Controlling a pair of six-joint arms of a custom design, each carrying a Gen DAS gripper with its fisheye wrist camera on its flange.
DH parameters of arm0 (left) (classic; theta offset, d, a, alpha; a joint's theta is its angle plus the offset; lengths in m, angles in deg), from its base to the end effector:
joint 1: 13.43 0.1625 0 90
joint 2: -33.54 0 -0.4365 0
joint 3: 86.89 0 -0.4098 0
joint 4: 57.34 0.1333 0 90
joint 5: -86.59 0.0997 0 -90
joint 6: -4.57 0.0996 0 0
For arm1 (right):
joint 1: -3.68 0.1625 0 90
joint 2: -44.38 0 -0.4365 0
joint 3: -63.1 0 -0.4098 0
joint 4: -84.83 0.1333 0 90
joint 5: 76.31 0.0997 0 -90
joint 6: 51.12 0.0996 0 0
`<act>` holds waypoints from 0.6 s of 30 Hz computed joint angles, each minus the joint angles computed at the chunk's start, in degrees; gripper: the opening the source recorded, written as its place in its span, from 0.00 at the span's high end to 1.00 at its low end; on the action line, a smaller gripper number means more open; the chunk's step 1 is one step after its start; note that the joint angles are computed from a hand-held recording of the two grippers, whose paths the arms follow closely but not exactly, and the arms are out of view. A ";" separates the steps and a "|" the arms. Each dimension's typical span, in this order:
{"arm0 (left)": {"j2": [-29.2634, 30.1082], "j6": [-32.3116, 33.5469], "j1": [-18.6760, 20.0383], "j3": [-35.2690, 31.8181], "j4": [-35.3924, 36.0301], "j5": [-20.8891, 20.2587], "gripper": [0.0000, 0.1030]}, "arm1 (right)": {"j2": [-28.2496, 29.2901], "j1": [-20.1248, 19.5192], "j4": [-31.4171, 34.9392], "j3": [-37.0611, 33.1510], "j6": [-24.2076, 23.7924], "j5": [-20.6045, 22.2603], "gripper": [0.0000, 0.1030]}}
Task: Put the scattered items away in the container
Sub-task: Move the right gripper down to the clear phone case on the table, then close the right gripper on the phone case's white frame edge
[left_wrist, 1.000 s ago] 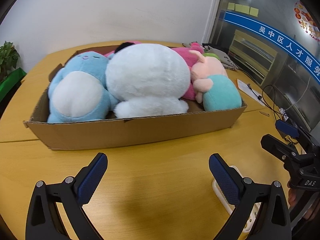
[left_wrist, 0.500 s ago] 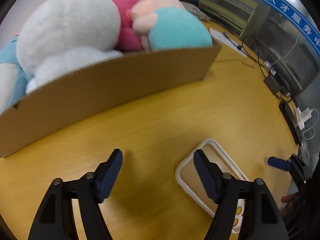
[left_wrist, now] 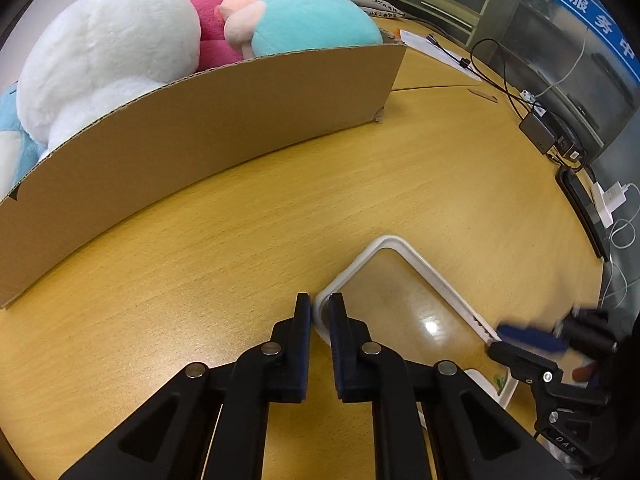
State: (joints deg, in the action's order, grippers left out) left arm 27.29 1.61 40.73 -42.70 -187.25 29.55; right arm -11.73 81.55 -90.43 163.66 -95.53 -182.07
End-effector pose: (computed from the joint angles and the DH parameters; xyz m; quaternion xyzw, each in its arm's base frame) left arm -0.3513 -0.8066 -0.1220 0.2667 0.9210 -0.1098 0.2621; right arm -0.0378 -0.6813 0.2305 0.2122 -0.9051 0.2433 0.2767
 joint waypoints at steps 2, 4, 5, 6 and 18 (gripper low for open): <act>0.02 0.23 -0.05 -0.21 -0.07 0.01 0.92 | 0.30 0.48 -1.04 0.39 -1.05 -0.89 0.94; -0.17 0.77 -0.10 -0.05 -0.53 0.06 0.92 | 0.28 0.61 -0.64 0.41 -0.83 -0.91 0.94; -0.35 1.14 -0.15 0.14 -0.89 0.18 0.92 | 0.24 0.65 -0.59 0.44 -0.61 -0.79 0.94; -0.59 1.48 -0.21 0.35 -1.24 0.27 0.92 | 0.24 0.76 -0.95 0.52 -0.84 -0.65 0.95; 2.47 9.79 -0.18 -16.25 1.43 2.96 0.92 | 4.36 6.69 2.08 -10.06 -2.43 5.54 0.96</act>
